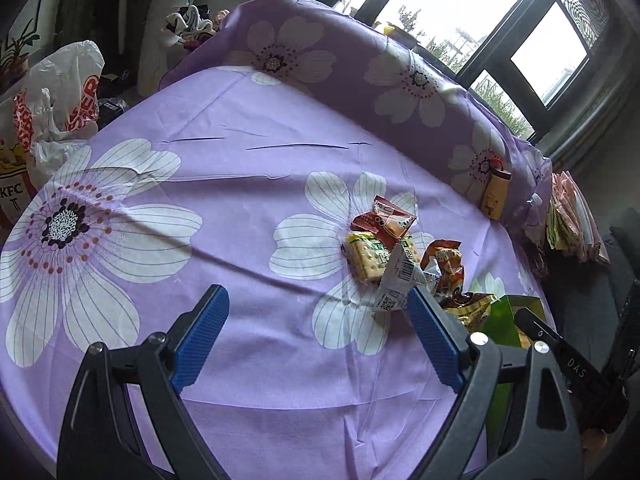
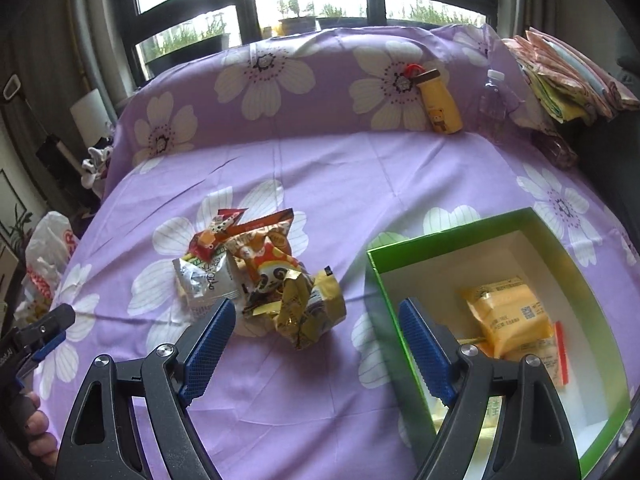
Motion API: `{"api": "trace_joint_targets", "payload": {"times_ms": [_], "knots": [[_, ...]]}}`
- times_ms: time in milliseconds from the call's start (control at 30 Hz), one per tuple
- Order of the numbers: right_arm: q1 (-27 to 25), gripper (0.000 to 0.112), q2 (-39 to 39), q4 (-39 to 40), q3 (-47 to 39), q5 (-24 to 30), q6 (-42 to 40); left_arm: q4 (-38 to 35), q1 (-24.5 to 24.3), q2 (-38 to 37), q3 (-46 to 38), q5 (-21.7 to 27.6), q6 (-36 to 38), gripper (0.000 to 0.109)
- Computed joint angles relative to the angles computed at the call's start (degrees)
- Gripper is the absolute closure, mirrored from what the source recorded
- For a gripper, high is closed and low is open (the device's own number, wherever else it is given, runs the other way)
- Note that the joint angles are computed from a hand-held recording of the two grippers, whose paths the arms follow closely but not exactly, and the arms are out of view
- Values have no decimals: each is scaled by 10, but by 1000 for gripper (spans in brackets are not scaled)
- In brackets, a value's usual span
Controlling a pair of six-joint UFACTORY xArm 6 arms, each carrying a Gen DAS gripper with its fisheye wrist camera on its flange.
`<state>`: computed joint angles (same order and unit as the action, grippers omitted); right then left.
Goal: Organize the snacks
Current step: 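Withdraw both grippers and move them to the gold snack packet, then close both grippers on the gold snack packet and lift it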
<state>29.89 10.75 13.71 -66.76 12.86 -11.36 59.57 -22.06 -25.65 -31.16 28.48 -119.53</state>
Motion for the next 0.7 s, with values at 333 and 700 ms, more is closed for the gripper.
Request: {"api": "trace_joint_targets", "payload": {"times_ms": [333, 700], "knots": [[10, 55, 80, 11, -134, 125, 33, -30, 15, 6, 5, -29, 19, 18], [15, 77, 154, -200, -208, 160, 213, -47, 14, 24, -5, -45, 47, 18]]}}
